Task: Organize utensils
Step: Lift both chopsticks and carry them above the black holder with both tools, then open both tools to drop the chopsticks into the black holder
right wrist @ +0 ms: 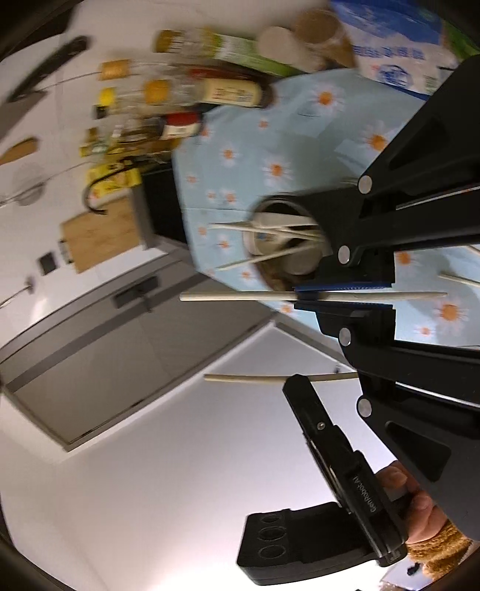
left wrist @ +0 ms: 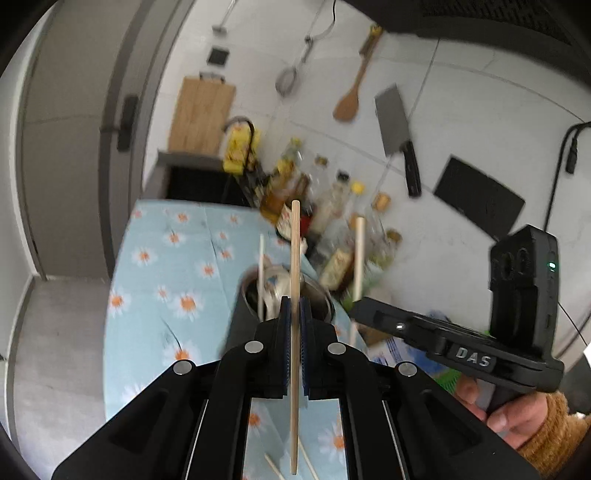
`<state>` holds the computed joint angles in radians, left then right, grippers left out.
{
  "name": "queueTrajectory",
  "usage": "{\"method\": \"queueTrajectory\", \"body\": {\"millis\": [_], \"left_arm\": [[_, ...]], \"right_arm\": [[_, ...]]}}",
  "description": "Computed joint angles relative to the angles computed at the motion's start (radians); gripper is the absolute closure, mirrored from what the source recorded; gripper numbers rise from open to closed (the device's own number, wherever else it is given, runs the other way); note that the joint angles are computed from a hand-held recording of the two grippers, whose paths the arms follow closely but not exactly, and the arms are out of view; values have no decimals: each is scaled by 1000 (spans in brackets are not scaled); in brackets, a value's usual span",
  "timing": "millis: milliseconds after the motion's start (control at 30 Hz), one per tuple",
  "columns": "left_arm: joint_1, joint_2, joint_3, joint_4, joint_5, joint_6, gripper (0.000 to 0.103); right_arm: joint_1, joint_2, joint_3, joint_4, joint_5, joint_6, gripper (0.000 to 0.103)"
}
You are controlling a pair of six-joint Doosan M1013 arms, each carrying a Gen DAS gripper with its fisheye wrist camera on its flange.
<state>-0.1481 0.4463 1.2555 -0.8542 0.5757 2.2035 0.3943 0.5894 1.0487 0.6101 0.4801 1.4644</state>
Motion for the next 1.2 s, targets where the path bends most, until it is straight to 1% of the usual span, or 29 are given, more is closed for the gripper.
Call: {"method": "queueTrajectory", "body": {"millis": [133,267,333,367,433,500,567,600,633,667,700,733,800,833,900,933,1067,1167,1200], "left_arm": [[-2,16,-35,-49,-36,45,99],[-1,35,-67,-131,-74,111,99],[-2,39,-70,-202,-113,167,99],[-1,43,-70,-264,-129,222,99],[-3,48,-70,-351,-168,297,99],[-2,53,-69,-442,-178,372,99],[-5,57,-65,-532,-197,456,99],[-5,60,-66,-581,-201,501,99],[-6,63,-67,-608,-203,528,99],[-8,67,-67,-649,-206,573,99],[-10,71,-68,-681,-209,610,99],[-11,73,-69,-696,-213,627,99],[-14,80,-70,-734,-216,669,99],[-15,83,-68,-765,-218,700,99],[-16,88,-67,-792,-216,728,99],[-16,92,-67,-807,-214,744,99],[-18,102,-63,-825,-218,776,99],[-19,110,-62,-808,-216,771,99],[-19,113,-62,-782,-216,748,99]], "right_arm": [[-2,-7,6,96,-121,-101,97],[-4,0,-8,168,-206,-186,97],[-5,5,-16,184,-235,-217,97],[-3,9,-22,138,-253,-179,97],[-3,17,-32,115,-274,-157,97],[-3,27,-46,38,-273,-78,97],[-4,37,-56,-12,-279,-32,97],[-4,42,-61,-65,-284,21,97],[-4,46,-64,-81,-290,34,97],[-4,50,-64,-67,-305,14,97],[-2,52,-63,-94,-319,33,97],[-1,55,-64,-140,-329,75,97],[-1,60,-63,-165,-345,104,97],[-2,63,-63,-208,-349,151,97],[-3,68,-64,-223,-348,176,97],[-3,71,-63,-258,-347,209,97],[0,80,-65,-378,-337,324,97],[0,85,-64,-389,-334,340,97],[0,86,-63,-387,-333,338,97]]}}
